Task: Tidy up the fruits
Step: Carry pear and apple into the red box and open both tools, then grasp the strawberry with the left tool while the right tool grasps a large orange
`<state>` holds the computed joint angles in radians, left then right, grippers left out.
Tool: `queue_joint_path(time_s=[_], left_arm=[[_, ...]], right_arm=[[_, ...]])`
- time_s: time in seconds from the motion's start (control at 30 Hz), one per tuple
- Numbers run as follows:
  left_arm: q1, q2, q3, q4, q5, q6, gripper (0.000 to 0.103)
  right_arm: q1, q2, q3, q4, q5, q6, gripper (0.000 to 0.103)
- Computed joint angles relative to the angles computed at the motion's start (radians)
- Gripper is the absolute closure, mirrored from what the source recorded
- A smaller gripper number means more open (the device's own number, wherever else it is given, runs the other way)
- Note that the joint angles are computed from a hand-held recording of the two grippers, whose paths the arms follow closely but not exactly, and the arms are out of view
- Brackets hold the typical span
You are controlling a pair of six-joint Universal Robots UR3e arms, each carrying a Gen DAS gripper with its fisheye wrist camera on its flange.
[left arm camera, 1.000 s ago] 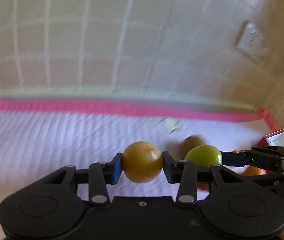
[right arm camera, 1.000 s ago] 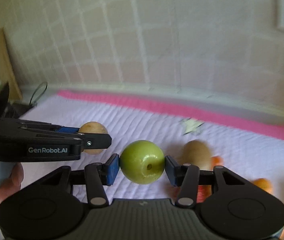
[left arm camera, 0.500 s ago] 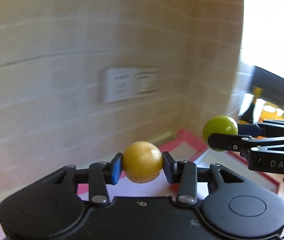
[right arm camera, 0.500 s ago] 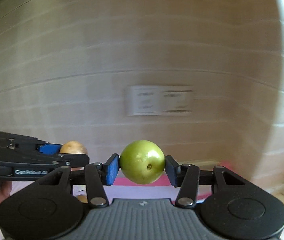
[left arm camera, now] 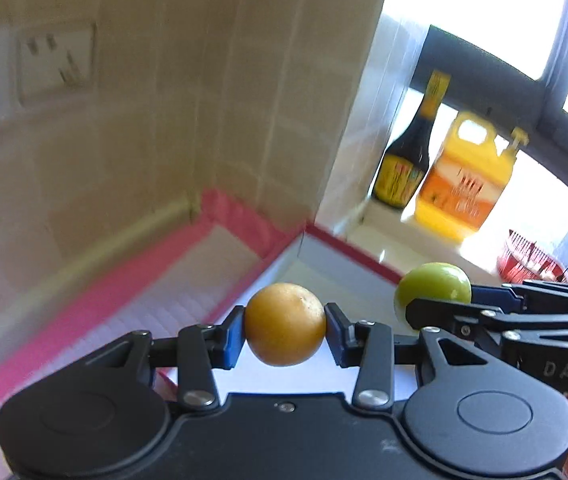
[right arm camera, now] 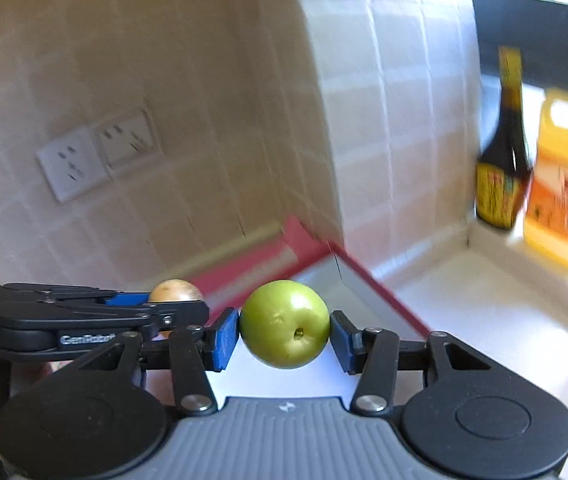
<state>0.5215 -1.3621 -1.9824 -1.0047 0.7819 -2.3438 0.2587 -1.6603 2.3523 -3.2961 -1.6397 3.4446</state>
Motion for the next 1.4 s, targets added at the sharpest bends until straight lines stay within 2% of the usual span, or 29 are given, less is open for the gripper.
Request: queue_joint_path(time_s=[0.07,0.2,0.33,0.43,0.53,0.57,0.6,0.67,0.7,0.77,0.9,1.07,1.2,1.27,1.4], left_arm=[[-0.042,-0.071,0.004,0.063,0.034,-0.036,0.053],[-0.047,-0.105,-0.020,0.084,0.063,-0.018,0.053],[-0.066,-0.140,-0.015,0.119,0.089,-0.049,0.053],[-0.080,-0.160,-0.010,0.136,0.112,-0.069,0.053],[-0.093,-0.184,0.002,0.136,0.123,-0.081,0.052],[-0.088,-0.192,0.008,0.120,0.117,-0.082,0.050],[-0.077,-0.198,0.014,0.094,0.100,-0.079,0.039],[-0.043,-0.185,0.027,0.031,0.064,-0.063,0.024],[-0.016,-0.163,0.030,-0.007,0.036,-0.039,0.024],[0.040,-0.097,0.037,-0.091,-0.005,0.022,0.024],[0.231,0.089,0.074,-0.367,-0.113,0.210,0.024],[0.583,0.223,0.252,-0.910,-0.234,0.596,0.024],[0.828,0.253,0.388,-1.213,-0.274,0.829,0.024],[0.956,0.236,0.501,-1.441,-0.285,0.999,0.024],[1.201,0.166,0.714,-1.880,-0.289,1.348,0.024]], right_arm=[[-0.030,0.042,0.012,-0.018,0.027,0.011,0.051],[-0.009,0.155,0.004,-0.066,-0.035,0.025,0.051],[-0.028,0.209,-0.012,-0.057,0.014,0.037,0.051],[0.009,0.265,-0.052,-0.047,-0.044,0.050,0.051],[0.003,0.296,-0.064,-0.046,-0.021,0.057,0.051],[-0.002,0.292,-0.064,-0.041,-0.008,0.056,0.051],[-0.002,0.294,-0.067,-0.039,-0.006,0.055,0.051],[0.042,0.281,-0.106,0.018,-0.117,0.053,0.044],[0.048,0.259,-0.107,0.021,-0.150,0.041,0.043],[0.029,0.187,-0.098,0.032,-0.146,0.016,0.043],[0.032,0.054,-0.100,0.054,-0.152,0.003,0.043],[0.122,0.007,-0.155,0.072,-0.186,0.017,0.039],[0.258,0.041,-0.263,0.075,-0.289,0.012,0.039],[0.317,0.064,-0.328,0.087,-0.330,-0.017,0.038],[0.391,0.136,-0.464,0.118,-0.328,-0.049,0.037]])
